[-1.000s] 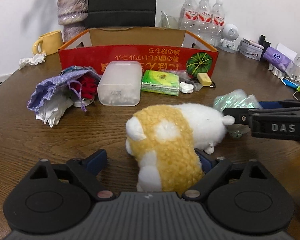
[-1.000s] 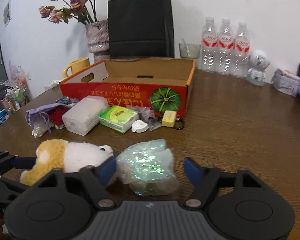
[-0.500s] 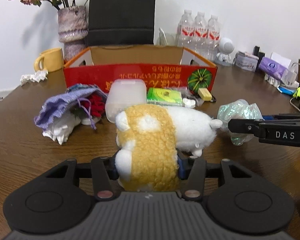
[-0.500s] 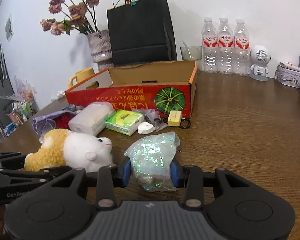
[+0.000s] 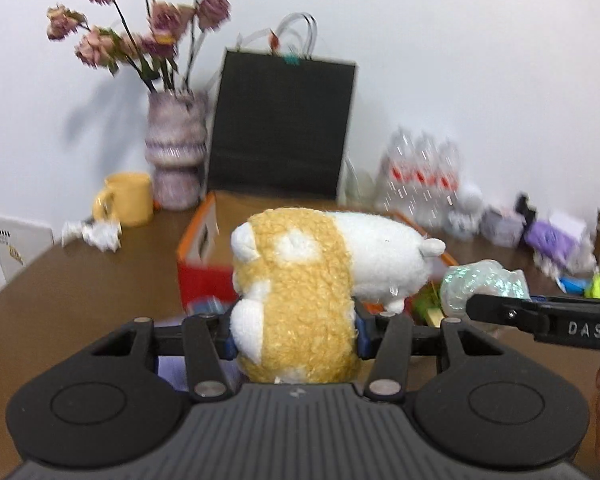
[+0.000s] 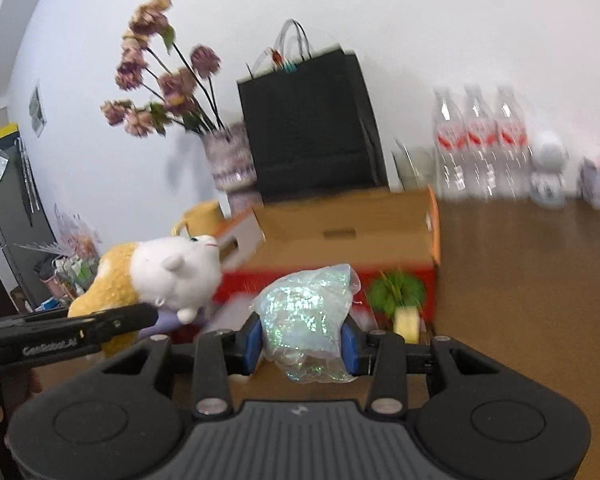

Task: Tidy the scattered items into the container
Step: 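Grasp the plush toy with the left tool while the right tool grasps the plastic bag, drop both into box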

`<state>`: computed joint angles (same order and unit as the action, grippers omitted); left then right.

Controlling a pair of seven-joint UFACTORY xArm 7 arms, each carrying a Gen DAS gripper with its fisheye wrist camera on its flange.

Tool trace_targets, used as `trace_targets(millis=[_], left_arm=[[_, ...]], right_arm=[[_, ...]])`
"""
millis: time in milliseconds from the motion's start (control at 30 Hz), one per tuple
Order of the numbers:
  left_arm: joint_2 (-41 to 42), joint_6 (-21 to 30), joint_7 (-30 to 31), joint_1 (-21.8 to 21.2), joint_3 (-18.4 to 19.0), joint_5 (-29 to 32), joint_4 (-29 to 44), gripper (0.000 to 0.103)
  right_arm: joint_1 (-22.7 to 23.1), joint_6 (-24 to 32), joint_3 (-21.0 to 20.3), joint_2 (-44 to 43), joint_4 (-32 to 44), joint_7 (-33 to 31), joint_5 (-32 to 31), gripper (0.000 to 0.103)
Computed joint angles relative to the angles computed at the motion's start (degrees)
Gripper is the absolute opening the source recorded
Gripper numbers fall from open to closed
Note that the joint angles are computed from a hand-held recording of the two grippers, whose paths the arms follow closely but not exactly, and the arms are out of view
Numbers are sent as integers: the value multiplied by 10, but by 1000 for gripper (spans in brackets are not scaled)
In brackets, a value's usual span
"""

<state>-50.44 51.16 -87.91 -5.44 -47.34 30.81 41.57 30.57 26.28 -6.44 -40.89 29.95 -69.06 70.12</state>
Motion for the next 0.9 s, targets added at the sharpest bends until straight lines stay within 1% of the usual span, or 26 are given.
trace_targets(millis=[67, 167, 267, 300, 400, 467, 500, 533, 633, 667, 733, 833, 867, 900], left_arm=[[-10, -30, 3, 8, 27, 19, -14, 51], [-11, -82, 13, 29, 61, 42, -30, 51], [3, -136, 27, 54, 94, 54, -44, 51], [10, -143, 33, 64, 99, 55, -44, 51], [33, -185, 42, 88, 123, 60, -53, 51], [58, -213, 58, 100, 141, 62, -54, 51], [71, -225, 63, 106, 147, 61, -54, 51], [86, -235, 68, 110, 152, 59, -52, 51], [135, -254, 92, 108, 169, 51, -44, 51], [151, -262, 100, 104, 177, 47, -42, 51], [172, -277, 112, 96, 189, 45, -40, 51], [187, -272, 117, 93, 188, 52, -34, 52], [190, -265, 114, 93, 185, 54, -32, 56], [189, -263, 112, 91, 185, 58, -33, 59]], right_arm=[[20, -53, 25, 28, 31, -21, 38, 38], [33, -98, 51, 84, 84, -17, 68, 38], [28, -116, 71, 153, 138, 16, 63, 38], [26, -122, 76, 175, 155, 25, 62, 38], [16, -175, 104, 252, 206, 48, 52, 38], [6, -206, 121, 300, 237, 84, 16, 38], [-3, -207, 128, 321, 250, 119, -20, 38], [-14, -202, 135, 345, 265, 168, -69, 38], [-40, -192, 152, 390, 289, 284, -196, 38], [-47, -190, 156, 399, 291, 312, -232, 38], [-57, -183, 164, 410, 291, 351, -284, 38], [-66, -180, 174, 414, 283, 380, -329, 39], [-69, -176, 176, 416, 285, 394, -349, 41], [-71, -173, 177, 418, 286, 399, -359, 47]])
